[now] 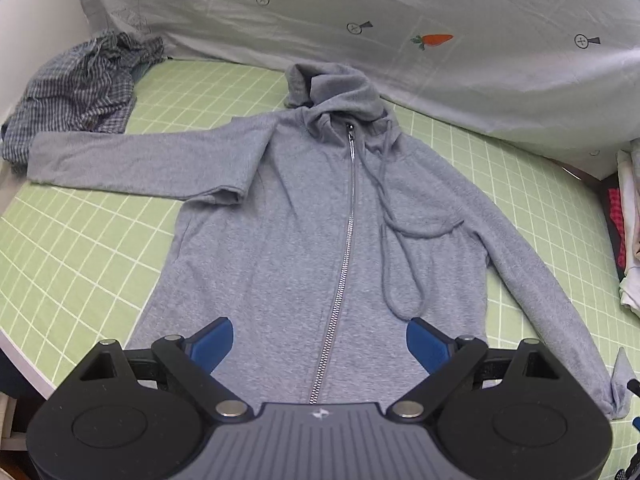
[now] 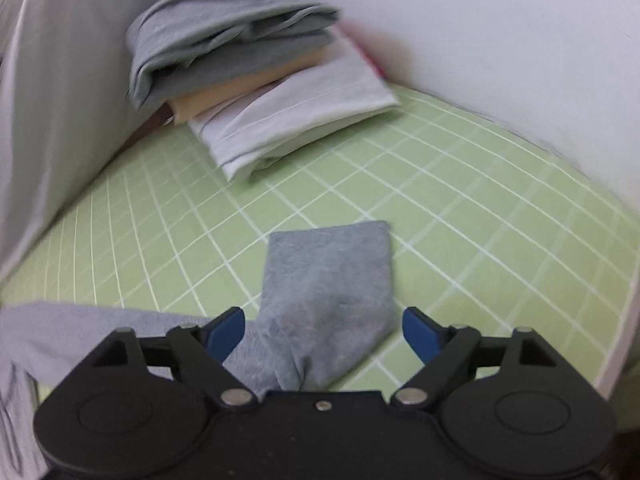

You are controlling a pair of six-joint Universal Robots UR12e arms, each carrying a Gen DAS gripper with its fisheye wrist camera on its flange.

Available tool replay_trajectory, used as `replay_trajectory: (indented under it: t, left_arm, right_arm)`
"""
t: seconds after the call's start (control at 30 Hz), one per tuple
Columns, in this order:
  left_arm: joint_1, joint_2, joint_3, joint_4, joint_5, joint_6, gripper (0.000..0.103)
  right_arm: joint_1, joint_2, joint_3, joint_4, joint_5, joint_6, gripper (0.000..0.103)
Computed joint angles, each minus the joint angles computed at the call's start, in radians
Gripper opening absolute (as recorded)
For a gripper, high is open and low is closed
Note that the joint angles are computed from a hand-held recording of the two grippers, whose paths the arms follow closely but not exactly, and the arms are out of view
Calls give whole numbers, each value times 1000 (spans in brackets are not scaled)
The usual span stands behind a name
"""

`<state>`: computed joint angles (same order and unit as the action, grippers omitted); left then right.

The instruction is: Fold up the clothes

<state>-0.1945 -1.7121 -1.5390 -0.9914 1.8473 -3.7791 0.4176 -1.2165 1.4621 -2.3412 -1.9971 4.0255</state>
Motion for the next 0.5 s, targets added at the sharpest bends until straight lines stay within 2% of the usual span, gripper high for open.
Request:
replay_trajectory:
  t: [0.07,0.17,0.23,0.27,0.3,0.33,0.37,0.4,0.5]
  left_arm:
    - [-5,-5,5,-4,3,-15,93]
    - [-13,-13,14,-6,6,-29,93]
    - [-18,-16,19,-7,11,-35,93]
    - [-20,-16,20,-8,15,-37,93]
    - [-22,-15,22,-9,20,-40,93]
    - [-24,-15,23,-10,24,-43,93]
    - [-26,-16,25,-11,30,-48,93]
    - [-26,-16,27,-13,36,-53,93]
    - [-29,-17,29,-12,47,-66,93]
  right_arm:
    - [-4,23,-29,27,21,-100,87]
    - [1,63,-87,123,-9,-197,86]
    - [-2,66,-90,120,-12,-208,74]
    - [-5,63,-85,106,-7,-211,63]
    - [-8,61,-80,92,-3,-213,42]
    - [-11,60,-76,74,-8,-220,22]
    - [-13,59,-72,50,-28,-235,13]
    - [-15,55,-62,6,-45,-244,13]
    - [-21,27,-3,-228,-122,-251,13]
